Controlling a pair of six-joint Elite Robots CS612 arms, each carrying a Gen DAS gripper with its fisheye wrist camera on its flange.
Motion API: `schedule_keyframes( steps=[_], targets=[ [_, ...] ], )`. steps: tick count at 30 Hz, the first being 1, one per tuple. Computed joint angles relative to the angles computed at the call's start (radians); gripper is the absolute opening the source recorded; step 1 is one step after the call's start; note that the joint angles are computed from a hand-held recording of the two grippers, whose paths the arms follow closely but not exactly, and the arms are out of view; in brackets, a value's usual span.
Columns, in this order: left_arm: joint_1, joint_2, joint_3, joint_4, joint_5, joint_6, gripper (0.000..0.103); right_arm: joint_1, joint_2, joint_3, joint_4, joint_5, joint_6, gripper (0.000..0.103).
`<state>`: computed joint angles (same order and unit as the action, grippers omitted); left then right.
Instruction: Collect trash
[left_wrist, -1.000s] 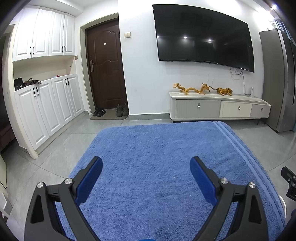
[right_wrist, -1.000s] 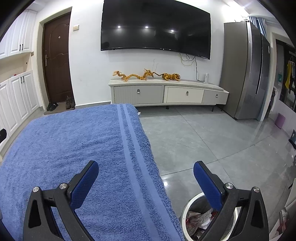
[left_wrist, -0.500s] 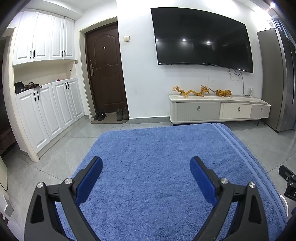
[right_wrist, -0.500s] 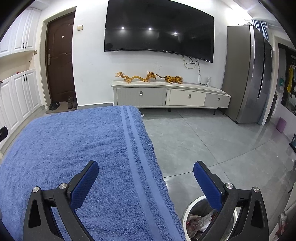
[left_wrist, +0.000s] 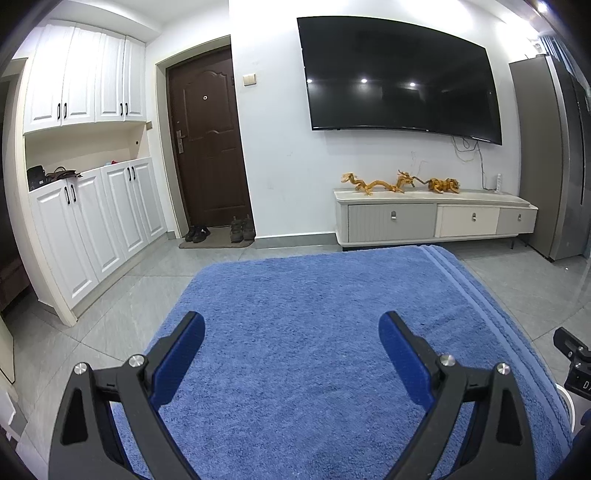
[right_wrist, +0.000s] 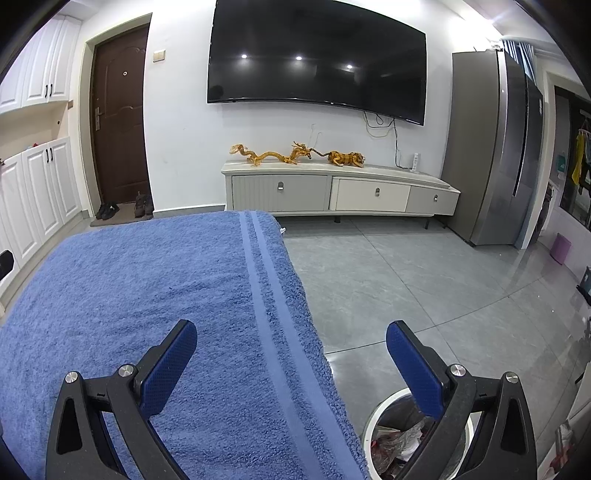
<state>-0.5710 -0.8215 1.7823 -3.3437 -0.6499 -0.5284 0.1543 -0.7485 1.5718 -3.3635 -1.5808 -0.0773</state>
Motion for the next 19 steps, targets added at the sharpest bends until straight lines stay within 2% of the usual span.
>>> schedule_keyframes(
  steps=[19],
  targets=[
    [-0.002,-0.003,-0.003,0.013,-0.018,0.001,0.096,-0.004,-0.007,0.009,-0.016,-0.002,-0.005,0.103]
  ],
)
